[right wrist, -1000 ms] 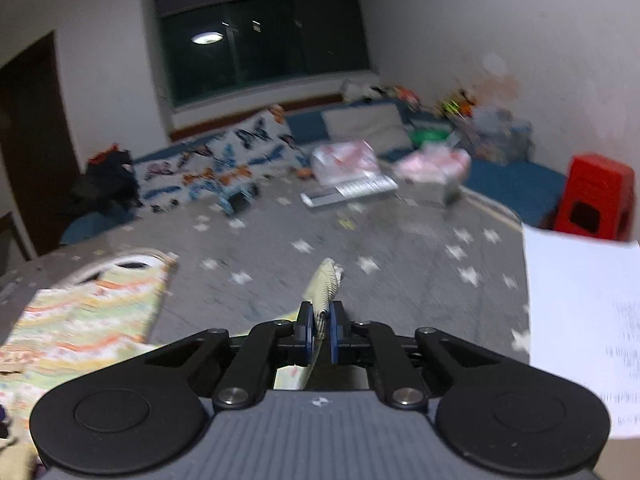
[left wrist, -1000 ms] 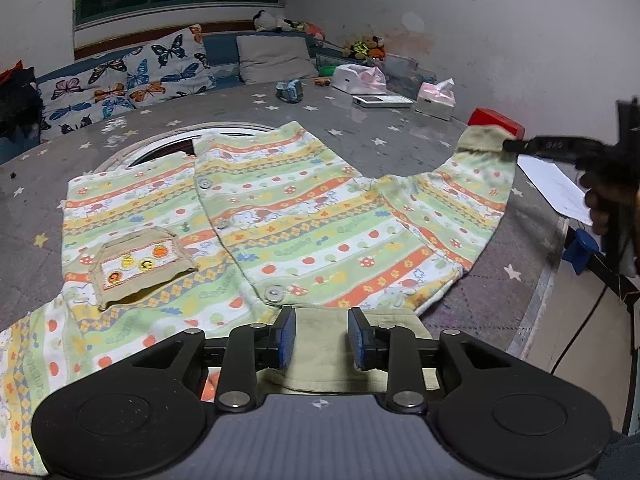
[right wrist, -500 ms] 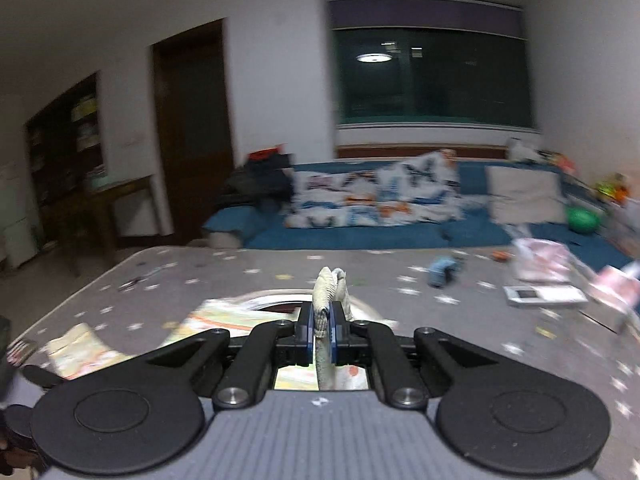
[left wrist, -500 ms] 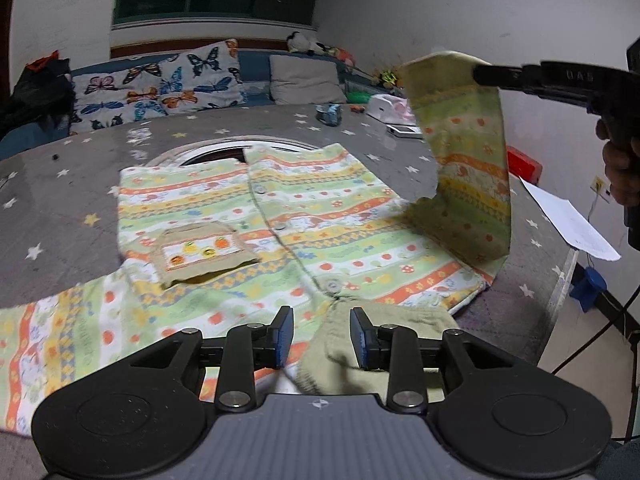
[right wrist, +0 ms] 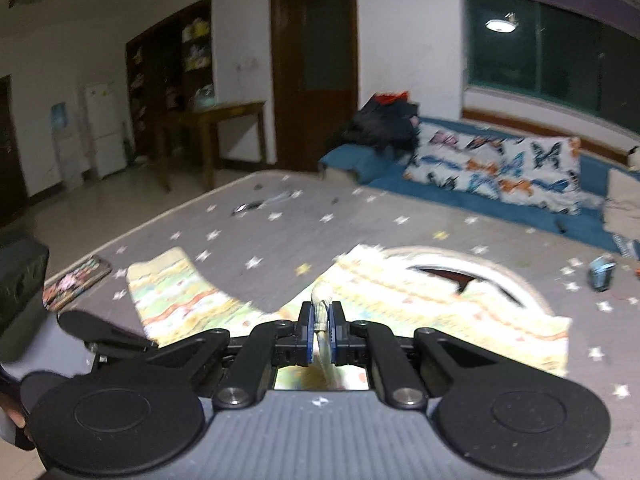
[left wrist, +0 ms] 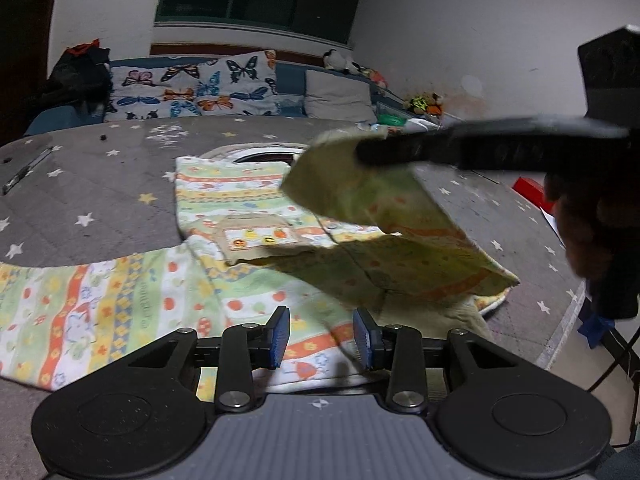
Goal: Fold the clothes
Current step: 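Lift the shirt side and fold it over the shirt center, open right gripper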
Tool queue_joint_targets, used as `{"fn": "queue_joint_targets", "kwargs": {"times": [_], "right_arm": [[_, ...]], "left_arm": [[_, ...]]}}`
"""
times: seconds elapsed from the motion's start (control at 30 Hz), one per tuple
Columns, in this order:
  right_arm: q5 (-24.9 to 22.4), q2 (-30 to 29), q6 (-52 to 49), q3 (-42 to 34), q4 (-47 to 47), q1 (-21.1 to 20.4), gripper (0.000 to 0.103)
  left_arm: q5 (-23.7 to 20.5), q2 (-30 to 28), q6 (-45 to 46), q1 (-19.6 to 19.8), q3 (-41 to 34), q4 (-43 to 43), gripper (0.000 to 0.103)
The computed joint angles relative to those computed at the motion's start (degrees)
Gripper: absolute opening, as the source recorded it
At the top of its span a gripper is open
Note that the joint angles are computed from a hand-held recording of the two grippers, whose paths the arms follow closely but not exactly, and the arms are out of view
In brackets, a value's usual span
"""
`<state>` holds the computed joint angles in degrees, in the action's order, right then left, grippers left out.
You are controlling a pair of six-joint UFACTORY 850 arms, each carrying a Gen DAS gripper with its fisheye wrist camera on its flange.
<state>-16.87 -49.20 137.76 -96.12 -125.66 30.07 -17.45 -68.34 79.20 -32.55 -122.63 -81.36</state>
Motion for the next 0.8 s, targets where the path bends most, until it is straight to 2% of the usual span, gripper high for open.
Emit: {"fn": "queue_joint_targets", "kwargs": {"times": [0.07,0.13,0.27,0.37,0.43,0.47,0.6,0.7,0.8], "right_arm": [[2.32,-1.77,-2.66,-2.39,2.33,0.22,0.007],[4.11,-3.09,-2.93,-3.86,2.39,0.18,0.013],[4.26,-1.48,7.84,-0.86,-9.12,0.09,0.019],[3.12,1.58,11.19,3.53,-13.23,-0.18,0.02],[2.6,3.33,8.73,6.28,-10.72,-0.59,0.02],[2.14,4.21,4.93,7.98,-6.2,-0.75,0.02],[0.28,7.15,-6.0,14.17,8.71,-1.72,0.02],[-1.01,8.57,-6.35,18.19,14.16,-2.68,0.02],[-1.26,9.81,-2.34,21.7,13.78,-3.72,0.02]], "left_arm": [[0.68,0.4,0.82,0.16,0.63,-1.3,0.041],[1.25,0.72,1.13,0.3,1.04,-1.99,0.041],[2.3,0.89,1.44,0.54,0.9,-2.67,0.041],[2.59,0.95,3.18,0.62,0.64,-4.84,0.041],[2.13,0.68,4.04,0.58,0.01,-5.96,0.041],[1.78,0.44,3.97,0.53,-0.48,-5.91,0.041],[-0.27,-2.28,-2.91,-0.13,-5.41,1.78,0.041],[-2.53,-6.01,-12.32,-0.87,-12.02,12.12,0.041],[-4.75,-10.93,-24.19,-1.66,-20.65,24.58,0.041]]}}
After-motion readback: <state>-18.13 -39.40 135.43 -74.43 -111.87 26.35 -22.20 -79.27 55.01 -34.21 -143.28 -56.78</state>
